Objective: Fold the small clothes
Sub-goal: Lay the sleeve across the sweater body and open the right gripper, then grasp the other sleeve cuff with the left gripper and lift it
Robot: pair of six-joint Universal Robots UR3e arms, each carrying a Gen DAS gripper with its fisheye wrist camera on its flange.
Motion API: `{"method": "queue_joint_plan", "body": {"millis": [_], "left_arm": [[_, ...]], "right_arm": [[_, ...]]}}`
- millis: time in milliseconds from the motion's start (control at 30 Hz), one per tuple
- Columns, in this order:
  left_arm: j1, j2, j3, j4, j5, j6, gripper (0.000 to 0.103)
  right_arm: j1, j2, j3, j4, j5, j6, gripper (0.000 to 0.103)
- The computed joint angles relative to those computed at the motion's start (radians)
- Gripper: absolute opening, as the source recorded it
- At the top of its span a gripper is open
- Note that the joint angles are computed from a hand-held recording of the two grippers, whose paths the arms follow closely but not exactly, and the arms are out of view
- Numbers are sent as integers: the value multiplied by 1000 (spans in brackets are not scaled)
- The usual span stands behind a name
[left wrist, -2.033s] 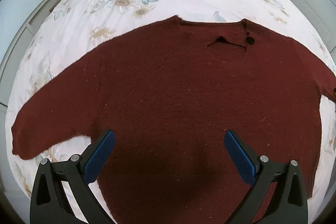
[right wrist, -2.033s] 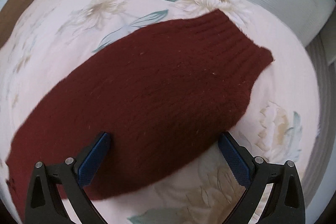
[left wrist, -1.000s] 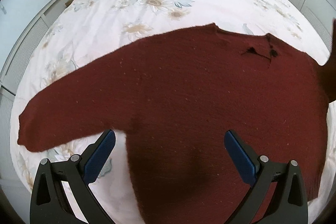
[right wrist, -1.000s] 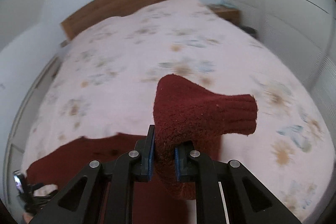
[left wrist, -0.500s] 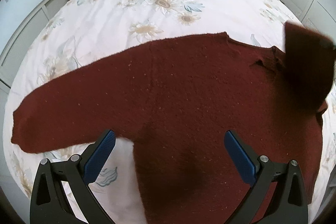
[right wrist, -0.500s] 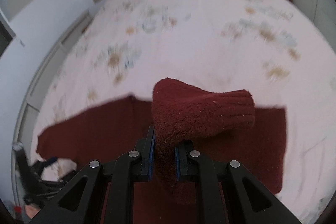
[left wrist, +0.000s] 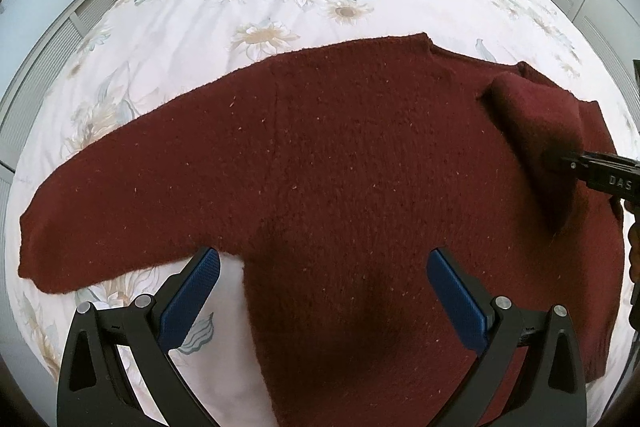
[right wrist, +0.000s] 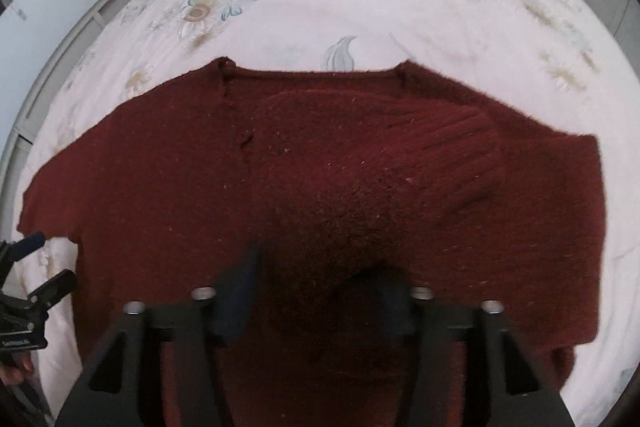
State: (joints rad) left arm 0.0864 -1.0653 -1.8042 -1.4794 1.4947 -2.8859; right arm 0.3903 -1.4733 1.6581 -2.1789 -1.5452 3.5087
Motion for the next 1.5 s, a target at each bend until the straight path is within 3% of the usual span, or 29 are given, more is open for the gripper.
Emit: {"method": "queue_joint_plan", "body": {"millis": [167, 367, 467, 533, 733, 967, 1100, 1200, 1300, 1400, 1433, 1467, 1500], "left_arm": [[-26, -19, 17, 2, 13, -13, 102], [-104, -68, 46, 26, 40, -58, 102], [-197, -149, 97, 58, 56, -101, 102], [-272, -209, 141, 89, 75, -131, 102], [-524, -495, 400, 159, 132, -205, 102], [-721, -865, 816, 88, 208, -229, 102], [-777, -1071, 1035, 3, 237, -227, 102], [-795, -1208, 1194, -93, 266, -253, 102], [-779, -1258, 1226, -121, 258, -276, 101], [-753, -1231, 1152, -69, 236, -265, 88], [-744, -1219, 1132, -53, 230, -262, 74], [-732, -1204, 1108, -37, 225, -258, 66], [-719, -1187, 1087, -21, 218, -252, 47]], "right_arm": [[-15, -98, 14, 104, -25, -82, 82], [-141, -409, 254, 161, -19, -138, 83], [-227, -555, 364, 217, -85, -161, 83], [-315, -644, 423, 258, -66, -199, 83], [-585, -880, 547, 387, 40, -338, 83], [-776, -1058, 595, 536, 121, -471, 83], [-875, -1138, 607, 625, 154, -553, 83], [-887, -1136, 627, 610, 154, -559, 83], [-878, -1117, 656, 563, 153, -546, 83], [-813, -1050, 691, 450, 128, -488, 83], [-808, -1041, 701, 431, 126, -485, 83], [-788, -1022, 710, 396, 117, -468, 83], [-773, -1005, 714, 369, 111, -455, 83]]}}
